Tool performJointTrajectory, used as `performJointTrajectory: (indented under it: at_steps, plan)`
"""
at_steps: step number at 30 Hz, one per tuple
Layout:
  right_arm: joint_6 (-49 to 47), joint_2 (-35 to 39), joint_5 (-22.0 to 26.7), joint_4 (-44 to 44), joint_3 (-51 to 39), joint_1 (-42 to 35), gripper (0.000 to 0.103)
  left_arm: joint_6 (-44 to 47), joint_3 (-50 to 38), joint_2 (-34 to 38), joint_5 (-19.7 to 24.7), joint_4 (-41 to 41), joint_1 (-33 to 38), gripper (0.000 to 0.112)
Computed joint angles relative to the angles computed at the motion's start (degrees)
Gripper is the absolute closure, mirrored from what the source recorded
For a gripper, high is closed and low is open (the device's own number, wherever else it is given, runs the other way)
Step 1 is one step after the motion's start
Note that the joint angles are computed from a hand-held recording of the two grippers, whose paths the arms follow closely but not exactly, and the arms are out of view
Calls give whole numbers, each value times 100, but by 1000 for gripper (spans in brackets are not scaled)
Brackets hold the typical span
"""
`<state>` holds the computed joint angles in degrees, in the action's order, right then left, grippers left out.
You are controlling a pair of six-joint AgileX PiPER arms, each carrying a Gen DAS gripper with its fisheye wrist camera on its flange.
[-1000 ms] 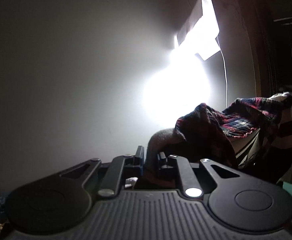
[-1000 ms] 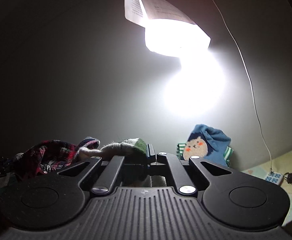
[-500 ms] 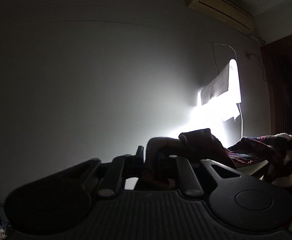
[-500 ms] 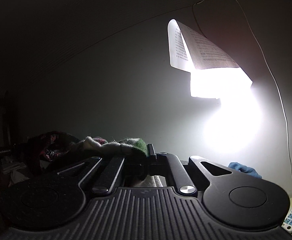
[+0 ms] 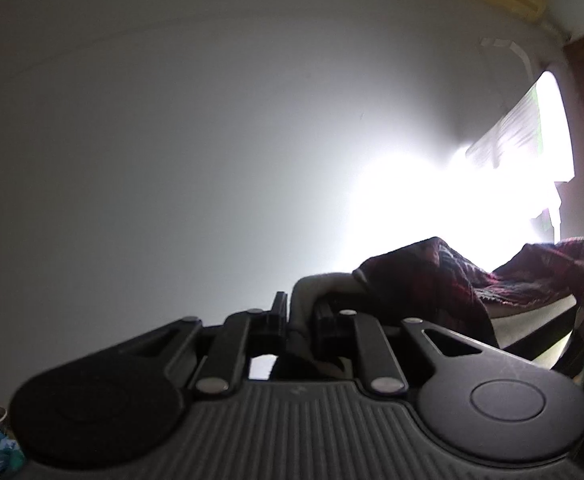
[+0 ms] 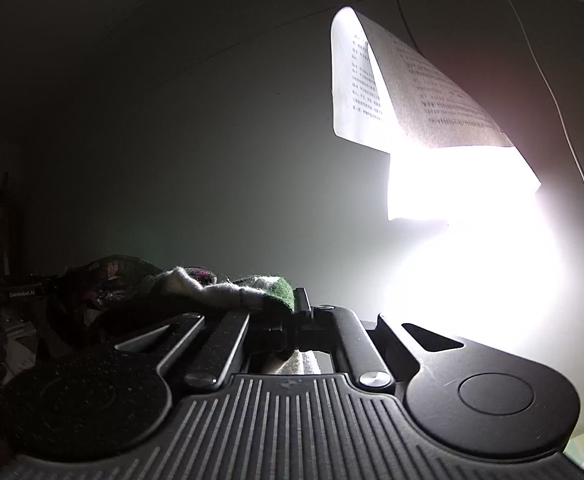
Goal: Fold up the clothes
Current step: 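Raise the sweater high with both tools and shake it out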
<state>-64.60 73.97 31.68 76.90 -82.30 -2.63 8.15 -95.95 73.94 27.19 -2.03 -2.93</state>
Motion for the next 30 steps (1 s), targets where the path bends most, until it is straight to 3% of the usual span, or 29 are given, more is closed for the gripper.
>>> performJointTrajectory:
  at_steps: [4, 9, 14, 17, 21, 24, 30]
  plan:
    - [26, 693, -719, -226, -547, 430, 101, -1190, -887, 984, -13, 1319, -355, 97]
    - [-307, 1311, -1284, 86, -1178, 688, 101, -1848, -2043, 1870, -39, 1935, -528, 97]
    - [-384, 1568, -1334, 109, -1520, 633, 101, -1689, -2432, 2219, -195, 1950, -563, 97]
    - [-764, 1455, -1250, 404, -1178, 553, 101, -1035, -1714, 1939, -502, 1385, -426, 97]
    - [-772, 1111, -731, 459, -401, 299, 101, 517, -130, 1184, -1080, 109, -268, 97]
    - [-894, 635, -349, 584, 395, 104, 101, 1654, 956, 578, -1270, -768, -183, 95]
    - [-641, -510, 470, 412, 1923, -382, 101, 1681, 2494, -487, -1025, -790, -375, 95]
